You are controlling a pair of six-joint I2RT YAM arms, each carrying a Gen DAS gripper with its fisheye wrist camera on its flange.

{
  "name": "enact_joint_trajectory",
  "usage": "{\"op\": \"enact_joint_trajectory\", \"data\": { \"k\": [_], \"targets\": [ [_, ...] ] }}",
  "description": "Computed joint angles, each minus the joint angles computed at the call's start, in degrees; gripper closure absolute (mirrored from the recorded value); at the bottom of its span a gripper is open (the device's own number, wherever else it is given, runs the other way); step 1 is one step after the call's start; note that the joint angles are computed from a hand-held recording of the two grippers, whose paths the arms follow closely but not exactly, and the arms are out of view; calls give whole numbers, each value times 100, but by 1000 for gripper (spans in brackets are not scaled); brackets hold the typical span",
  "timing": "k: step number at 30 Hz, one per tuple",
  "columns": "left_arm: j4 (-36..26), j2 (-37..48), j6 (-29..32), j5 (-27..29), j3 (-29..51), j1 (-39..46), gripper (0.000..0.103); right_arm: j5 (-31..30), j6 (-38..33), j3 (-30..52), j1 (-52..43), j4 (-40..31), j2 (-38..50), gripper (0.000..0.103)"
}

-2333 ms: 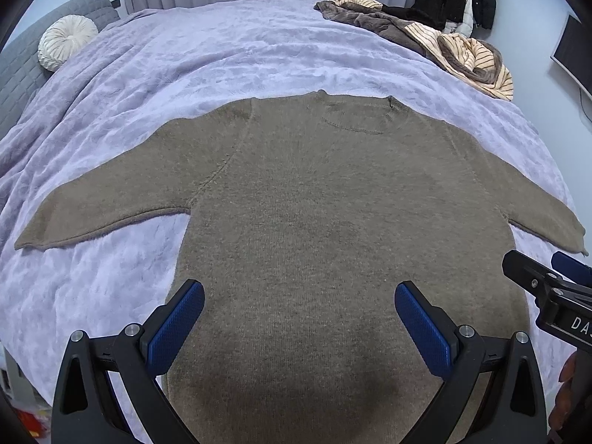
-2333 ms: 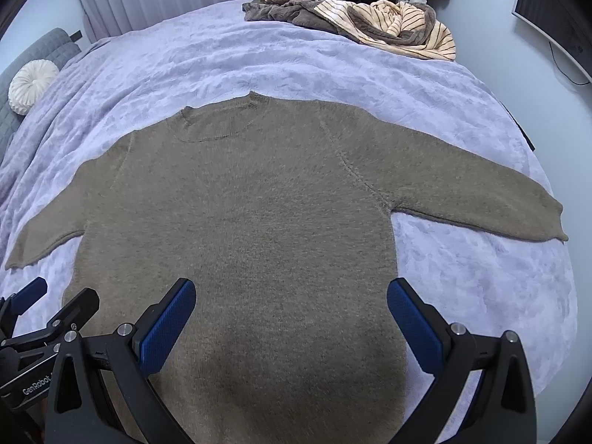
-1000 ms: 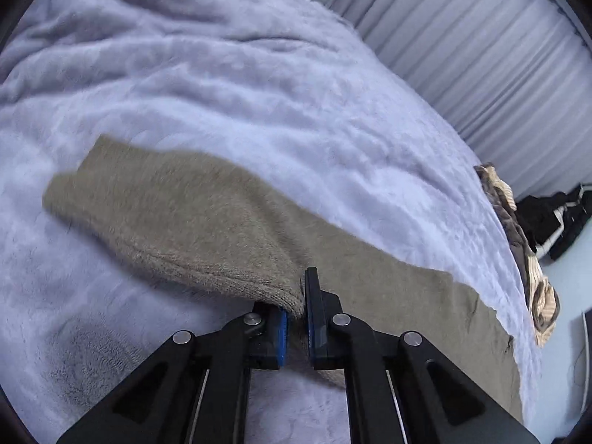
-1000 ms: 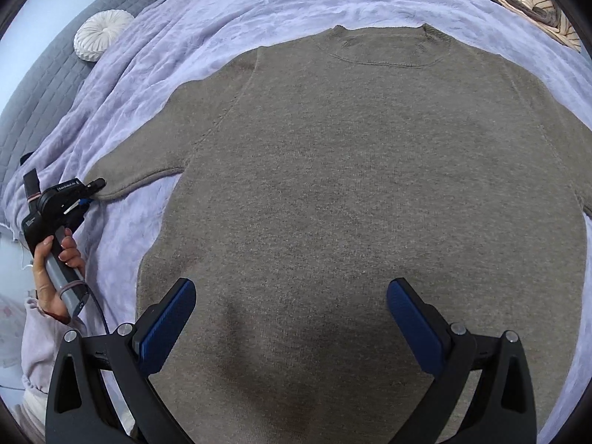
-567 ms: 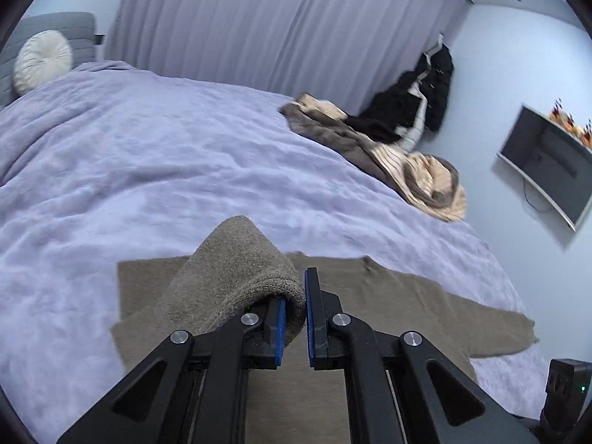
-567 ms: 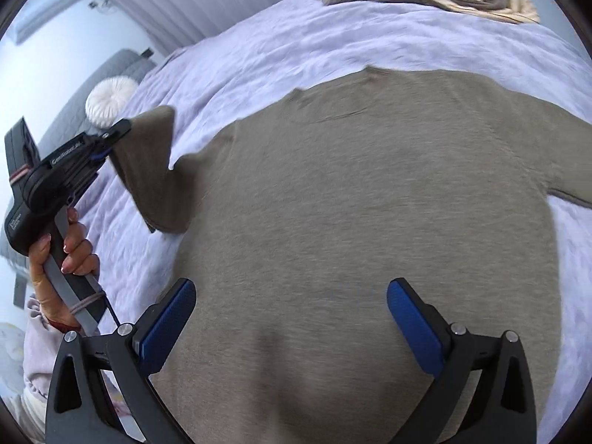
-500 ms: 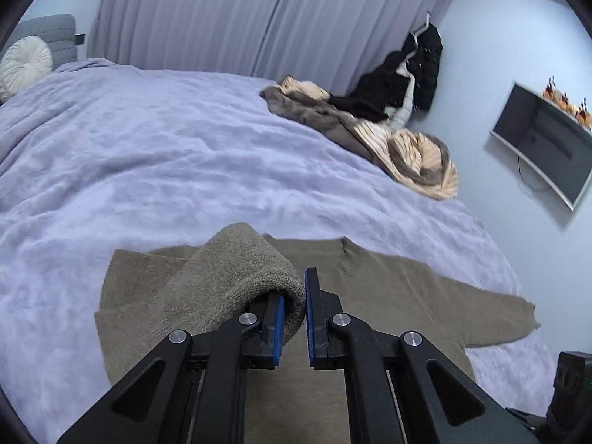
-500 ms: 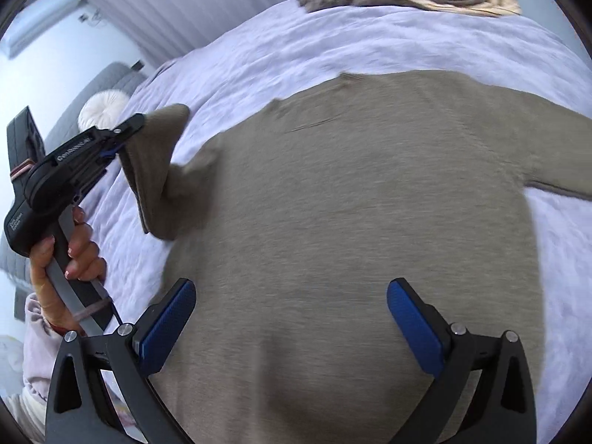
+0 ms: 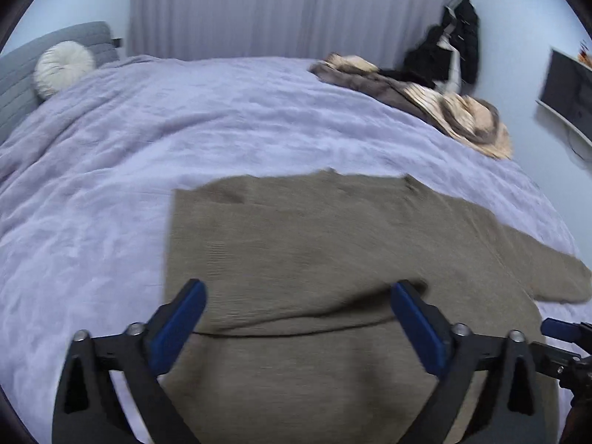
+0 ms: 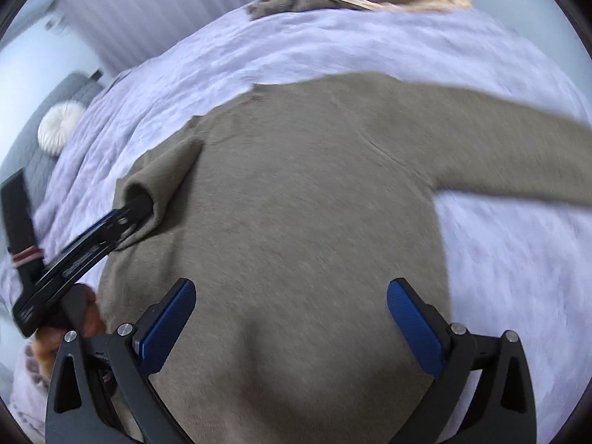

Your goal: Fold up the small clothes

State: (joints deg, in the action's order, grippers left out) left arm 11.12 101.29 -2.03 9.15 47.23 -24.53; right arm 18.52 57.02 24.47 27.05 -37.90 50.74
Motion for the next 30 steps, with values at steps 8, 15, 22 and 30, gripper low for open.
{"op": "enact_joint_trajectory", "data": {
  "k": [8,15,22,30],
  "targets": [
    [-837,1425,-1204,997,911,1700,0,1446,-3177,2914,809,922,4475,1],
    [-680,1577,-874,407,891,1286,0,1026,-3683,3937,251,832,5893,73],
    [-609,1615,-810,284,845,1254,0,-908,-1011,455,-1891,3107,2505,85],
    [-1073,1622,-721,74,1142,1165,0,-3351,-228,-1788,-4190,4819,989,55]
  ]
}}
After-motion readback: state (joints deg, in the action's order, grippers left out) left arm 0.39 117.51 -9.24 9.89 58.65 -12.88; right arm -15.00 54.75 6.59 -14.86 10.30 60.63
